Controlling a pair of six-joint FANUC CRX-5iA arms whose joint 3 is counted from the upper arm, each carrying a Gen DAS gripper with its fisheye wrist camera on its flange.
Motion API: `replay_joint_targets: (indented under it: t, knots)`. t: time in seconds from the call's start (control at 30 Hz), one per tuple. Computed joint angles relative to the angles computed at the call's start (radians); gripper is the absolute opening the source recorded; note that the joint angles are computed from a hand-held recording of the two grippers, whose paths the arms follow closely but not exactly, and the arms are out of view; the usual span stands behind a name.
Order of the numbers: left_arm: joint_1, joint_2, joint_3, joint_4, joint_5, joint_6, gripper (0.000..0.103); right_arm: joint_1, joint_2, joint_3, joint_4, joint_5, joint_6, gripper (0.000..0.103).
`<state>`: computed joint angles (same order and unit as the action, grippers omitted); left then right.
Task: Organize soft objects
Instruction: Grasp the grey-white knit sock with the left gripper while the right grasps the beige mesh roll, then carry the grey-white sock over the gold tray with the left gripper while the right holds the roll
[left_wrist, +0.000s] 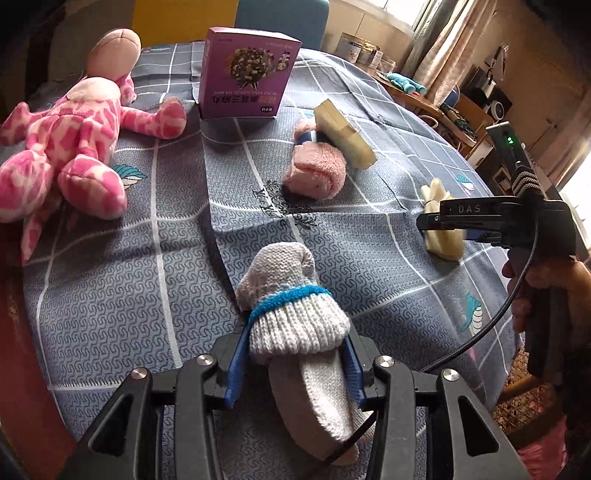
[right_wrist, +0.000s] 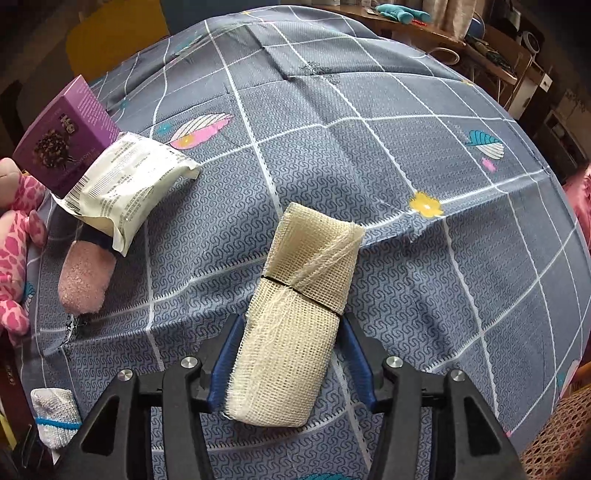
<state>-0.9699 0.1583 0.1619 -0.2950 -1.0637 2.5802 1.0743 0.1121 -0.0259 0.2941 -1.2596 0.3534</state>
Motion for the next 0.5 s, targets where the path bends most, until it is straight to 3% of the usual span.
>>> replay_joint_targets:
  t: [0.17, 0.3, 0.5]
  knots:
    - [0.001, 0.0, -0.008, -0.001, 0.006, 0.013, 0.046, 0.005, 0.004, 0.004, 0.009, -0.014, -0.006, 0.051]
    - [-0.024, 0.022, 0.029, -0.045, -0.037, 0.023, 0.046, 0.006, 0.002, 0.003, 0.014, -0.018, -0.004, 0.049]
    - [-0.055, 0.021, 0.056, -0.1, -0.081, 0.063, 0.036, 0.02, 0.007, 0.009, 0.029, -0.031, -0.001, 0.049]
